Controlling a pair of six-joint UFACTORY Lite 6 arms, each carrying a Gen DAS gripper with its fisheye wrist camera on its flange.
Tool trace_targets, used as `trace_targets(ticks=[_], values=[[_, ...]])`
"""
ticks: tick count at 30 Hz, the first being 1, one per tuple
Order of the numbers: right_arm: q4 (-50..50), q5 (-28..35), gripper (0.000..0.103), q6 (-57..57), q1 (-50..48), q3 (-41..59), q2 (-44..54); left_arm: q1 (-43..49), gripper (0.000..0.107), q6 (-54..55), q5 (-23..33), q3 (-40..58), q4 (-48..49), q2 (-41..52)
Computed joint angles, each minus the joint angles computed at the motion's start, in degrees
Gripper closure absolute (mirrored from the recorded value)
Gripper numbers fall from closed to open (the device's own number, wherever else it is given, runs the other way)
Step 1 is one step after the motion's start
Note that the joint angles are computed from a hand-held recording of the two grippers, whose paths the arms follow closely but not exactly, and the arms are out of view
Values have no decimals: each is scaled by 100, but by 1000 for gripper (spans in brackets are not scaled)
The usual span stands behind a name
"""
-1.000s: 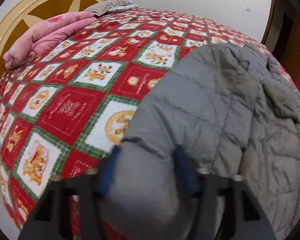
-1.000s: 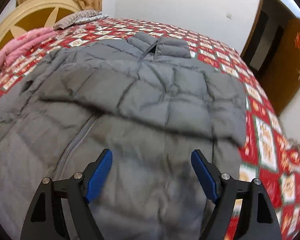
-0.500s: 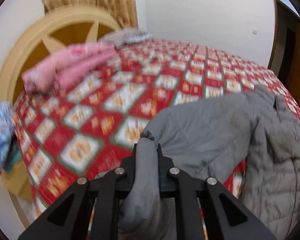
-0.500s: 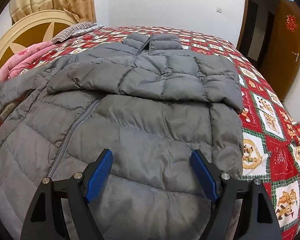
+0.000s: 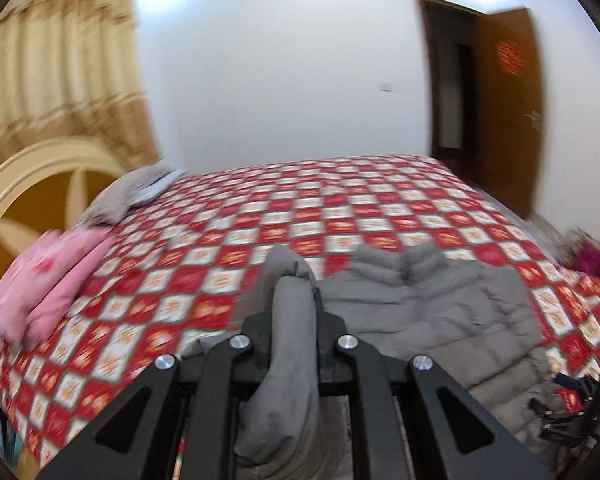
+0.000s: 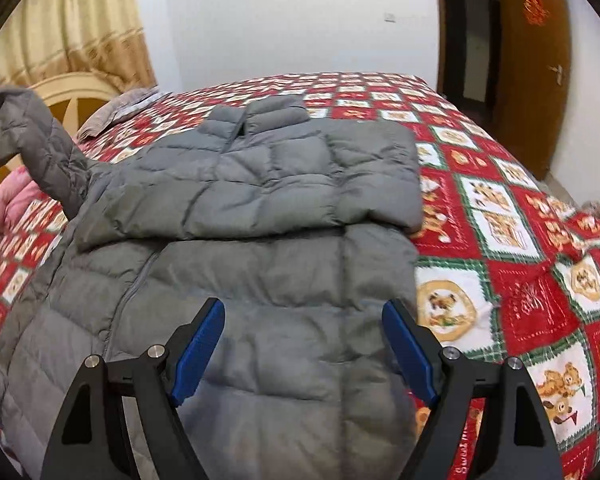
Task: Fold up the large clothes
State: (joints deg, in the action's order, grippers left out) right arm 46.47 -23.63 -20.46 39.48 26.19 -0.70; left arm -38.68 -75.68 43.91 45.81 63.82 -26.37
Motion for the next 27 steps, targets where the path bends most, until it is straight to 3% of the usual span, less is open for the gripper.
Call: trace_targets(ticks=[4,7,10,11,14,17,19,24,27], values=[[-688,-11,22,712,-252,-182,-34,-816,94,-987,-47,813,667,1738],[-1377,-71,22,1349,-473,-282,64,-1188,81,-1378,12,1471,868,2876],[-2013,-146,22,1946,-666,-319,260,-1534,28,-1611,75,1856,975,3423],[-2233,-175,22,2151,-729,-342,317,-1672,25,-1799,194,1912,1154,3572],[-2995,-313,22,2882,-936,-356,547,-1973,23,-1947,224,2036,1412,3735],[-2788,-368,20,2697,-845,-306,649,-2094,9,-2026,336,2004,1575,3676],[-2639,-344,20,2551,-791,-278,655,-2056,7,-2102,450,1842,1732,3574],[-3593,-279,20,3380,-1168,-451,332,-1390,7,-2449,404,817,2041,2967],[-3319,1,20,3115,-1122,-403,-75,-744,7,-2688,182,257,2223,2738]])
